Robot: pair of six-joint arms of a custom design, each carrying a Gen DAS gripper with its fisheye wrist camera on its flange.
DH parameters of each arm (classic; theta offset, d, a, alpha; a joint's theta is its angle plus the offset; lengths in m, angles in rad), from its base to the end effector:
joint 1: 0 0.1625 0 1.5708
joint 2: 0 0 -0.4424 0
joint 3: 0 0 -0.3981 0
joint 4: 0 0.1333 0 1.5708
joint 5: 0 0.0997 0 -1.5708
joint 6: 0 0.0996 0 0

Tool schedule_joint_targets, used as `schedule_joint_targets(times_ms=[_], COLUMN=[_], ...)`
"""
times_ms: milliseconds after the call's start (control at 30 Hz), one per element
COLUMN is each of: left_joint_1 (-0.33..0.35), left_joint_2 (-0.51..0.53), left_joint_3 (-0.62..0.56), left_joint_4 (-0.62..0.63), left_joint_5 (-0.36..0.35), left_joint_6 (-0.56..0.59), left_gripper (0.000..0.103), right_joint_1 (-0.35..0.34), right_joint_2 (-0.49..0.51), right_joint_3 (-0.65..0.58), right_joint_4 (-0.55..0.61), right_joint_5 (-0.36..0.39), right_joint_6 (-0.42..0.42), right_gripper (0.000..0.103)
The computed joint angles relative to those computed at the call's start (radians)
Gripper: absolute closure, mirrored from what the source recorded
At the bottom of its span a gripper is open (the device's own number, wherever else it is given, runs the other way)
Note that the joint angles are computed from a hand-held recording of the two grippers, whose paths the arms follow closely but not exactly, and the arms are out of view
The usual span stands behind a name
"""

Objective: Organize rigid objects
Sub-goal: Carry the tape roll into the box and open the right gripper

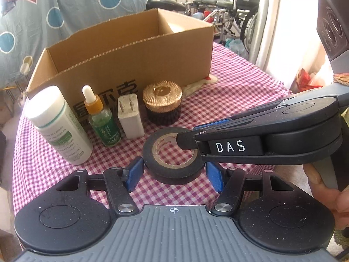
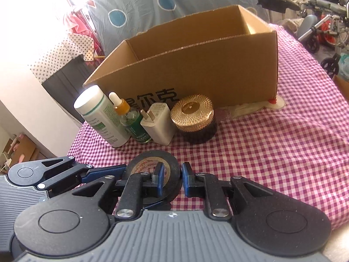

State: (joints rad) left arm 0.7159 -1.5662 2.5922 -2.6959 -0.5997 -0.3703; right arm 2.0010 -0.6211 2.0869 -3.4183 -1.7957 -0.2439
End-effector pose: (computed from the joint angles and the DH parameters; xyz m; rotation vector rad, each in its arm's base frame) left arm -0.0948 -0.3681 0.2184 0.4894 2.2290 -0.7847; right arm 0.3221 -0.4356 -0.0289 0.8985 -2.7552 0.5878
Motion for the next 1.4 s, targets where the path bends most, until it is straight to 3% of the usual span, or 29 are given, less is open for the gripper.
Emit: schedule_joint_targets(times_ms=[267, 400, 500, 600, 867, 1067, 1200, 1400], left_joint_1=[-0.081, -0.06, -0.009, 0.077, 0.318, 0.451, 0.495, 0.512], left_joint_2=[0.002, 0.059, 0.096, 0.105, 0.157, 0.24, 0.264, 0.266], left_joint_3=[-0.043, -0.114, -0.19, -0.295, -0.589, -0.749, -0.804, -0.802], left_joint_4=[-0.106, -0.235, -0.28, -0.179, 0.308, 0.504, 0.56, 0.552], left_joint_5=[0.131, 0.172, 0.158, 0.101, -0.107, -0.235, -0.28, -0.279], left_joint_6=[0.125, 0.276, 0.367, 0.357, 0.169, 0.079, 0.042, 0.023], left_gripper=[0.04, 0.04, 0.04, 0.04, 0.04, 0.04, 0.04, 0.039], right_joint_1=[0.051, 0.064, 0.067, 0.063, 0.029, 0.007, 0.005, -0.004], right_joint_2=[-0.05, -0.053, -0.036, 0.003, 0.207, 0.373, 0.436, 0.46], right_joint_3=[-0.05, -0.138, -0.238, -0.364, -0.791, -1.073, -1.18, -1.224], right_joint_4=[-0.052, -0.001, 0.095, 0.242, 0.773, 1.074, 1.178, 1.202], right_joint_5=[0.039, 0.072, 0.082, 0.081, 0.028, -0.03, -0.048, -0.03], right_joint_6=[-0.086, -0.138, -0.16, -0.157, -0.074, -0.024, 0.007, 0.04], right_gripper=[0.083, 0.083, 0.083, 0.083, 0.083, 0.083, 0.083, 0.081])
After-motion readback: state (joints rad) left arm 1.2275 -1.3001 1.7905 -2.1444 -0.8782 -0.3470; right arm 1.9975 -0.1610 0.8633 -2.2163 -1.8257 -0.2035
